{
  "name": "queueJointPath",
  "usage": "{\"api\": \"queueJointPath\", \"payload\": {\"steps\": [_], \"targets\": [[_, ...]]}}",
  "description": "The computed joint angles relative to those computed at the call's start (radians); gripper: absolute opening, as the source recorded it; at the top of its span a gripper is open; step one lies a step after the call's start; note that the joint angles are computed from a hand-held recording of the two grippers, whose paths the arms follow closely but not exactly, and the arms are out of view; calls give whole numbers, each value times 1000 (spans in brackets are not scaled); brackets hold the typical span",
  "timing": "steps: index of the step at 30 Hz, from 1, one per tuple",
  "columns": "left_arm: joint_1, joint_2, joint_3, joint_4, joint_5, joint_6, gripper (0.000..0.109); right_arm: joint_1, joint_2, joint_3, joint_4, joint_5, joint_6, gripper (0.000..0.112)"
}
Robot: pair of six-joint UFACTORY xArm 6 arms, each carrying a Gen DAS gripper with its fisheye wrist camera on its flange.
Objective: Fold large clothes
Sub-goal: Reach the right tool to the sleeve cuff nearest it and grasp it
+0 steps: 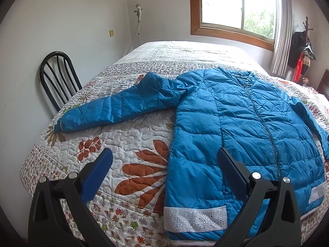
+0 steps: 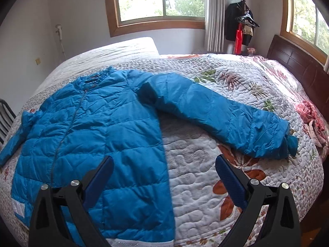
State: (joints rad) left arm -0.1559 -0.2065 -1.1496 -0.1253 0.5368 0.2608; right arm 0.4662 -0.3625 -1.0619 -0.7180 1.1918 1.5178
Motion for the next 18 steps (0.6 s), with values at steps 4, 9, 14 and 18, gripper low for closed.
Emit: {"api": "queueJointPath", "payload": {"steps": [4,9,14,18], "targets": [[6,67,-53,25,6,-22,100,-138,-131,108,37,47,-3,99],[16,162,-131,15,47,-28,100,-399,-303,266,135,47,-100,99],[6,297,-256,70,74,-62,100,-664,-420,397,251,0,-254,99],[-6,421,-390,53,134,-47,100,-786,-453,471,338,-84,-363,99]]}}
